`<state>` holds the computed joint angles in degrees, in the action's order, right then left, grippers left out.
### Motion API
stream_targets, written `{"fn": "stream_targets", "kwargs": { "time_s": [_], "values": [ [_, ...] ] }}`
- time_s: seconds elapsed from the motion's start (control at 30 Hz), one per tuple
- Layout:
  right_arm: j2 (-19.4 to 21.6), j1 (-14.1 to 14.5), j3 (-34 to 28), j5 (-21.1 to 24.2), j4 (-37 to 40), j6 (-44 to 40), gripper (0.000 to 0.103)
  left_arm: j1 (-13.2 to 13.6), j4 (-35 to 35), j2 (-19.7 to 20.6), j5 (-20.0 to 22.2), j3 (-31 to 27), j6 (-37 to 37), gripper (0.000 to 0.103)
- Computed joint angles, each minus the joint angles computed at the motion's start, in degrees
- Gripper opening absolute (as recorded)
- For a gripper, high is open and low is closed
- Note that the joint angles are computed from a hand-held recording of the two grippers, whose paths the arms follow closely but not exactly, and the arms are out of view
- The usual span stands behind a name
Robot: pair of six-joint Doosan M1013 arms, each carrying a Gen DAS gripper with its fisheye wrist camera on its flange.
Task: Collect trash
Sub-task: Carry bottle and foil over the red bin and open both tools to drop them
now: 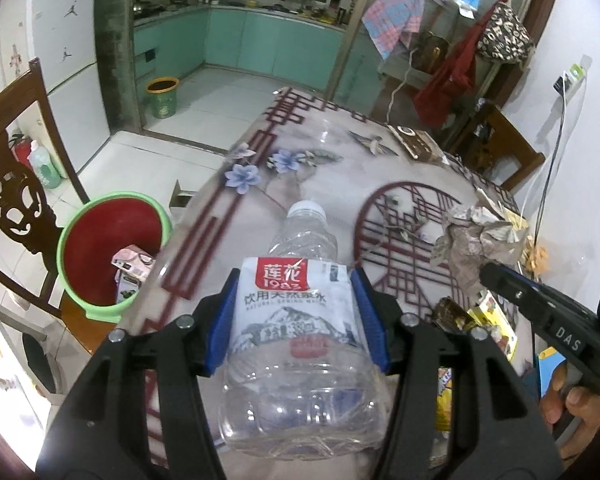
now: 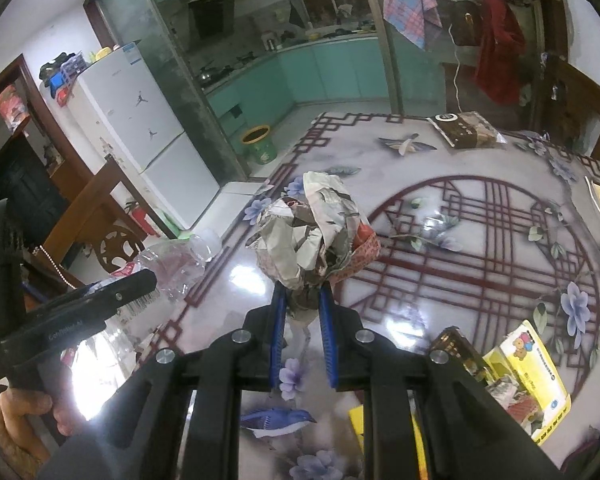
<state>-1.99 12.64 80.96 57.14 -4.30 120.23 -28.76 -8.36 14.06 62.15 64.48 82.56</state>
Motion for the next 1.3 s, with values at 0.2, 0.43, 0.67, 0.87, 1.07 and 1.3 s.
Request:
{"fn": "stream_targets", "kwargs": {
  "time_s": [0.2, 0.43, 0.67, 0.87, 1.07, 1.3],
  "values": [
    [2.2, 1.4, -2.3, 0.7, 0.7, -1.5, 0.016, 1.9, 0.1, -0.5, -0.8, 0.8, -0.5, 0.053],
    [5.2, 3.2, -5.3, 1.7, 1.7, -3.2, 0.016, 4.7, -0.4, -0.5, -0.9, 0.9, -0.8, 0.053],
    [8.3, 4.6, -8.5, 2.4, 2.2, -3.9, 0.016, 7.2, -0.7, 0.0, -0.5, 0.3, -0.8, 0.053],
    [11.0, 5.9, -11.5, 3.1, 2.4, -3.9, 0.016, 9.5, -1.3, 0.9, -0.1, -0.7, 0.0, 0.053],
    [13.5, 6.8, -14.3, 3.9, 2.5, -3.7, 0.016, 11.6, -2.2, 1.8, 0.4, -1.6, 1.0, 0.053],
    [16.2, 7.7, -17.3, 4.7, 3.0, -3.9, 0.016, 13.7, -2.6, 2.8, 1.0, -2.5, 1.8, 0.053]
  ]
}}
